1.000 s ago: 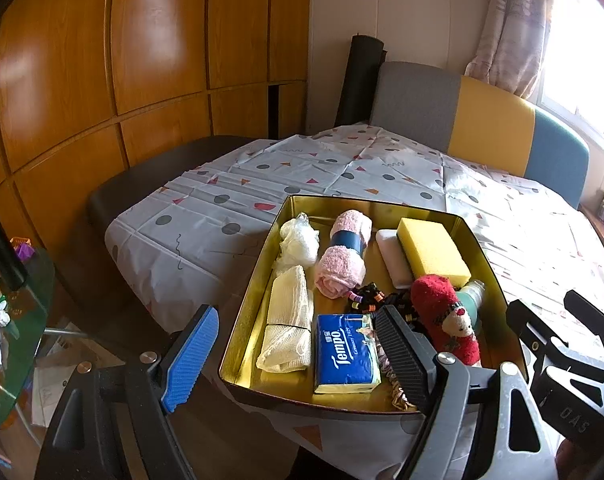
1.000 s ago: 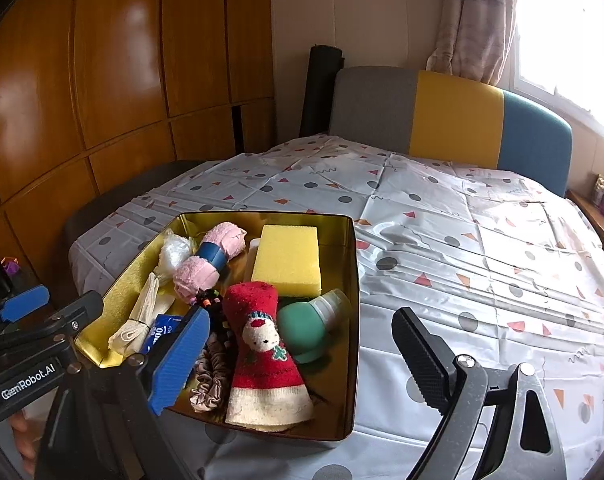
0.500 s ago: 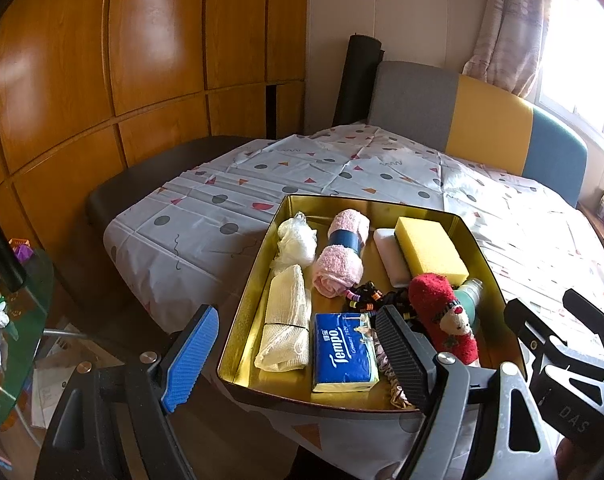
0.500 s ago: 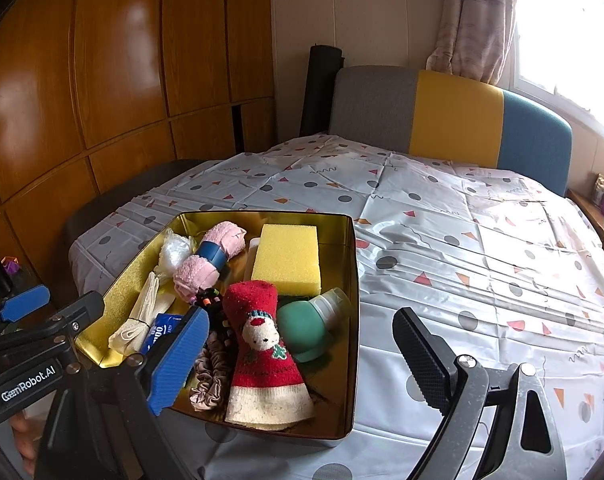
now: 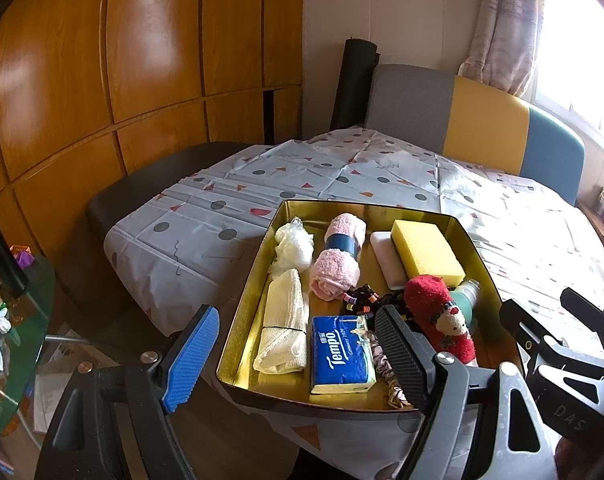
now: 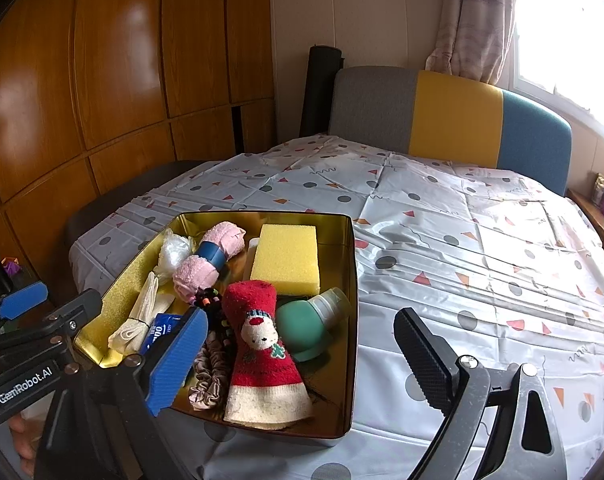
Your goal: Organize soft objects
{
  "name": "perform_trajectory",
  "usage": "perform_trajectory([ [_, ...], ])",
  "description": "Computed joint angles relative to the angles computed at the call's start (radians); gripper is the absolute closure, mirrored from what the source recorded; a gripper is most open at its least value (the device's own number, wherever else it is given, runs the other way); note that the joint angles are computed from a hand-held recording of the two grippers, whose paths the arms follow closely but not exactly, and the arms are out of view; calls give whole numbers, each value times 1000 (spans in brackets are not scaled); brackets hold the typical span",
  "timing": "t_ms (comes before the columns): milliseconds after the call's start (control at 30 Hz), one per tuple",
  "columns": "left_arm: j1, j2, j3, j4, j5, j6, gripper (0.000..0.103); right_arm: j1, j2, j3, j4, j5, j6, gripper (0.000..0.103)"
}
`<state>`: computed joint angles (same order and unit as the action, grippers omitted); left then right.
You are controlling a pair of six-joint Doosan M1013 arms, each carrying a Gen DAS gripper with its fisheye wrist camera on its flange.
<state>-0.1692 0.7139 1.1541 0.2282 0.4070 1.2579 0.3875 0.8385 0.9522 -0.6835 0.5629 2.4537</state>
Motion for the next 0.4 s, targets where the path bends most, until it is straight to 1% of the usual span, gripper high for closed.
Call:
perform_trajectory([
  [100, 2, 5, -10, -64, 18, 66, 32, -1, 0, 1, 2, -1, -4, 8],
  [133, 1, 6, -12, -62, 20, 79, 37, -1, 0, 1, 5, -1, -6, 8],
  [167, -2, 6, -11, -29, 18, 73, 44, -1, 0, 1, 8, -1, -9, 8],
  [200, -2, 5, -6, -39, 7, 88, 47, -2, 1, 2, 11, -1, -10, 7],
  [233, 1, 3, -2, -75, -6, 120, 52, -2, 1, 2, 13, -1, -11, 7],
  [267, 1, 2, 0, -79, -16, 129, 53, -3, 0, 3, 15, -1, -12, 8],
  [300, -1, 1, 4, -47, -26, 108, 53, -4, 0, 3, 17, 0, -11, 7],
  [333, -2, 1, 3, -44, -27, 106, 53, -6, 0, 4, 20, 0, -11, 7],
  [400, 3, 5, -7, -112, -13, 160, 53, -10, -2, 5, 22, 2, -4, 7],
])
